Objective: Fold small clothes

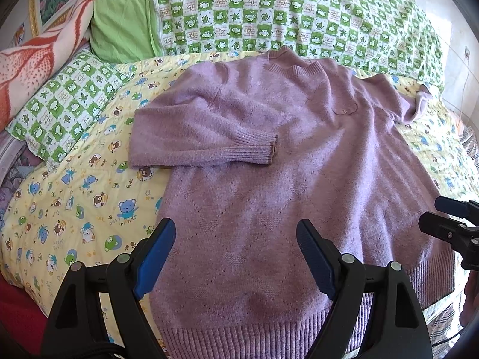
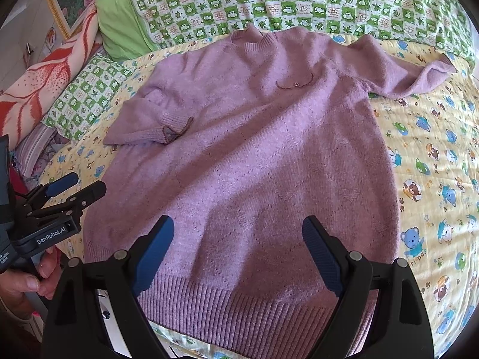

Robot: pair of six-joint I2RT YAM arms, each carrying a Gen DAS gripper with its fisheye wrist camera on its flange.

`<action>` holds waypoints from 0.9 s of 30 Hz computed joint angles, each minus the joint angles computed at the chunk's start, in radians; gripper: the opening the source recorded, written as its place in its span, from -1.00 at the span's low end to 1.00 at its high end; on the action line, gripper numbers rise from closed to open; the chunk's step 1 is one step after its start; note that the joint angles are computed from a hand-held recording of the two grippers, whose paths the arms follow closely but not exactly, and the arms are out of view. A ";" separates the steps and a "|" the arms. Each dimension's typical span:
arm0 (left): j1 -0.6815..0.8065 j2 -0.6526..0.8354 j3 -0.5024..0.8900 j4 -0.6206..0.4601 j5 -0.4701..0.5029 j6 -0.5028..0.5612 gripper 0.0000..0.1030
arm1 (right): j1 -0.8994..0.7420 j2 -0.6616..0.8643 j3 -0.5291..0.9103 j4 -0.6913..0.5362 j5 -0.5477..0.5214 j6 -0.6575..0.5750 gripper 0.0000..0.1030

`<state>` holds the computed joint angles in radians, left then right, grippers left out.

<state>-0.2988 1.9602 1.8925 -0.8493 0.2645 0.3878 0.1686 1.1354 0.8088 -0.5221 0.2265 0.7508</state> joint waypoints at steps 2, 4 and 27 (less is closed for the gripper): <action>0.001 -0.005 -0.011 0.012 0.000 0.003 0.62 | -0.007 0.000 -0.001 0.003 -0.008 -0.002 0.70; 0.002 -0.011 -0.025 0.028 0.004 0.002 0.62 | -0.008 0.000 -0.001 0.002 -0.007 -0.002 0.70; -0.069 0.105 0.157 -0.156 -0.050 -0.055 0.62 | -0.169 -0.047 -0.052 0.008 -0.151 -0.054 0.70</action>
